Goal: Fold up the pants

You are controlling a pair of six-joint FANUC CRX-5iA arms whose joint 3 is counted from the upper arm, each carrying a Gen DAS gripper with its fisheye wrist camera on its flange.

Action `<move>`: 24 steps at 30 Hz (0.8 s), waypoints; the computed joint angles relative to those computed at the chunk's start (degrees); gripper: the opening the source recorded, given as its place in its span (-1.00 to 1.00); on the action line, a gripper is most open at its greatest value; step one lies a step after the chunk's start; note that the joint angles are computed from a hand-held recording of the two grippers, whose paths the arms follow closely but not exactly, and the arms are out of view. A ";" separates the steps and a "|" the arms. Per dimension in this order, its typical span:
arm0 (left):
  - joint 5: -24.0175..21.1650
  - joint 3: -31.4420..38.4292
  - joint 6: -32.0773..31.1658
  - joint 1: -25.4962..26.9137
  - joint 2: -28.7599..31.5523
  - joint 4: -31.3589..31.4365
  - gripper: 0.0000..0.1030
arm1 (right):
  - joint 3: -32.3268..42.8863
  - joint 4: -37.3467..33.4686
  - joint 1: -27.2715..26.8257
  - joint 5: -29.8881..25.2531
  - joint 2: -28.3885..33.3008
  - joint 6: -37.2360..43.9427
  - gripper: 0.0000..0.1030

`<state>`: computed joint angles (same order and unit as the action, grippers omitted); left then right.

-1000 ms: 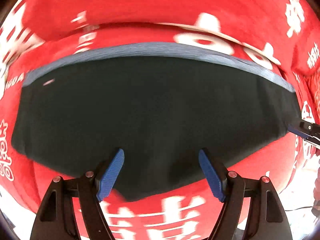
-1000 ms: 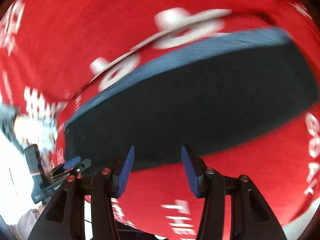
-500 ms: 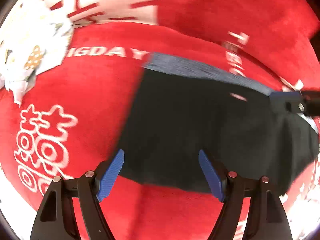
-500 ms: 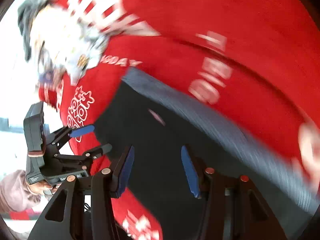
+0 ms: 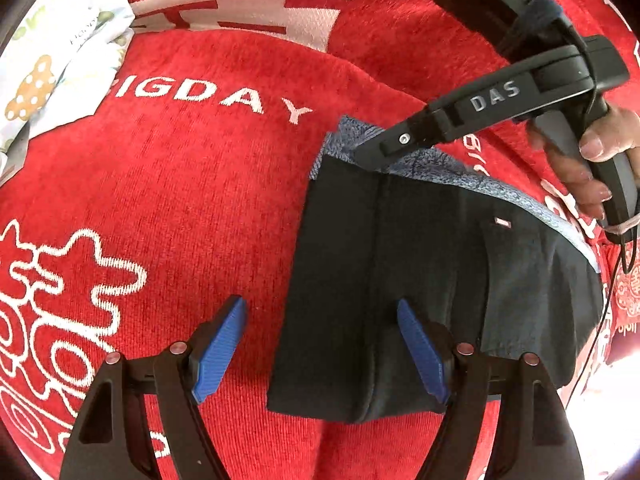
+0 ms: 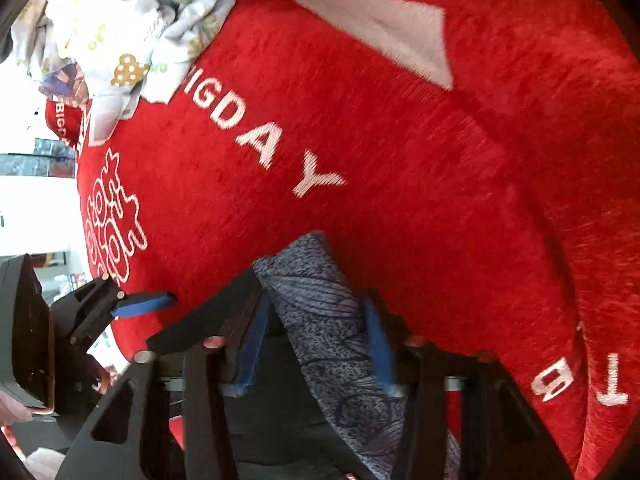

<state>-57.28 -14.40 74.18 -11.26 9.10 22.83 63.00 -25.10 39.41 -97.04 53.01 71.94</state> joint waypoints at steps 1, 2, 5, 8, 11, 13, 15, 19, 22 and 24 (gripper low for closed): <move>-0.27 -0.23 0.03 0.22 -0.23 0.35 0.52 | -0.23 0.70 0.27 0.24 -0.43 0.52 -0.77; -0.80 -1.07 -0.18 0.84 -1.25 0.87 0.52 | -1.36 0.69 0.27 1.29 -1.61 1.40 -0.79; -0.70 -2.58 -0.25 1.40 -2.99 1.83 0.52 | -3.02 -2.49 -0.60 2.54 -4.38 2.18 -0.79; -1.62 -2.67 0.58 1.38 -3.47 0.26 0.52 | -2.21 -4.58 -1.17 2.51 -3.68 0.81 -0.79; -1.66 -2.17 1.51 0.55 -3.83 -1.82 0.52 | -4.40 -3.72 -0.64 5.73 -3.75 -0.93 -0.81; -1.63 -1.78 2.05 0.01 -3.93 -2.50 0.52 | -4.27 1.02 1.20 6.64 -3.30 -2.06 -0.81; -1.32 -2.17 1.10 0.01 -3.61 -0.69 0.52 | -4.57 4.45 2.12 5.82 -3.64 -2.48 -0.72; -0.71 -4.57 -3.81 0.54 -3.57 5.84 0.52 | -3.26 3.11 1.78 2.06 -3.38 0.08 -0.70; -0.64 -3.42 -2.62 0.21 -2.74 3.38 0.00 | -1.90 4.52 2.39 -0.36 -2.09 1.57 -0.86; -1.29 -3.63 -2.75 1.80 -2.71 4.16 -0.42 | -2.94 3.37 2.18 1.31 -3.45 2.43 -0.86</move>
<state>-58.57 -18.03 71.43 -9.46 6.39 27.00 60.05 -21.73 41.59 -95.73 49.56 74.37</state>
